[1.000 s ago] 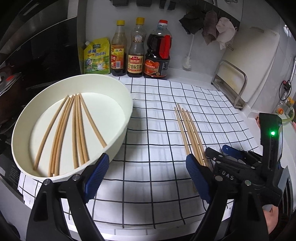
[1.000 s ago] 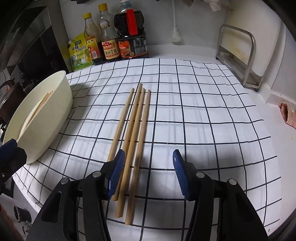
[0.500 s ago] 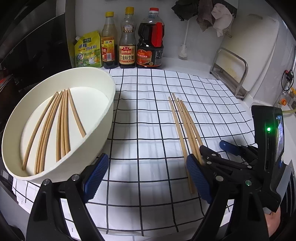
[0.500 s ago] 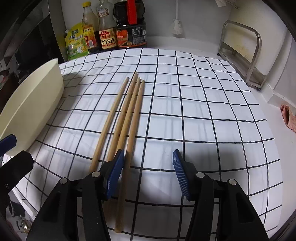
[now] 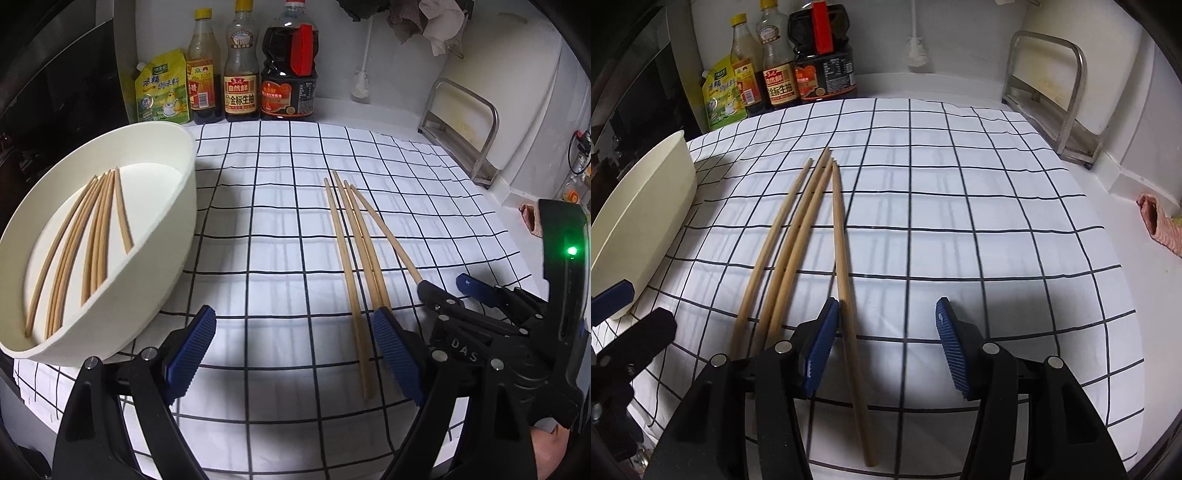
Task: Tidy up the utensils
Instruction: 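Close the right tool on one wooden chopstick while the left tool grasps another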
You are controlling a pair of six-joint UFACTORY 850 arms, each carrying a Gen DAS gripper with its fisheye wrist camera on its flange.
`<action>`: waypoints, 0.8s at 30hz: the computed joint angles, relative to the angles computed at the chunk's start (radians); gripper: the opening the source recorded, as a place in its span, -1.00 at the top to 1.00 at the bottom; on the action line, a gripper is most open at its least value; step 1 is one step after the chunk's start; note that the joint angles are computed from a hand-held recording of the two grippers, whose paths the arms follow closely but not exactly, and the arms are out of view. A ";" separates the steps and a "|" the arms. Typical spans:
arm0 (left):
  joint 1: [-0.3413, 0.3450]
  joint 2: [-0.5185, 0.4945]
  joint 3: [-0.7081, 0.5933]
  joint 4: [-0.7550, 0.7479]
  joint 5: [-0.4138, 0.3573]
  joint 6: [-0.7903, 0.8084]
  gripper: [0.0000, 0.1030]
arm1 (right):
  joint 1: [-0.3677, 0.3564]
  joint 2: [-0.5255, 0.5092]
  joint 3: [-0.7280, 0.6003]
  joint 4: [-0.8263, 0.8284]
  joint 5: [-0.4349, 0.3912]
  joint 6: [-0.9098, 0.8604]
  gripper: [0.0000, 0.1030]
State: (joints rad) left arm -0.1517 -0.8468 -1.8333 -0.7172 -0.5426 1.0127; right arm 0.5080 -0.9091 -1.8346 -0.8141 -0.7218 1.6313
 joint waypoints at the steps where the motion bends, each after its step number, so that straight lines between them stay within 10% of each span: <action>1: -0.004 -0.006 -0.008 0.009 -0.003 -0.012 -0.66 | -0.001 0.006 0.012 -0.007 0.004 0.012 -0.01; 24: -0.066 -0.106 -0.125 0.278 0.034 -0.304 -0.68 | -0.009 0.029 0.054 -0.041 0.028 0.045 -0.01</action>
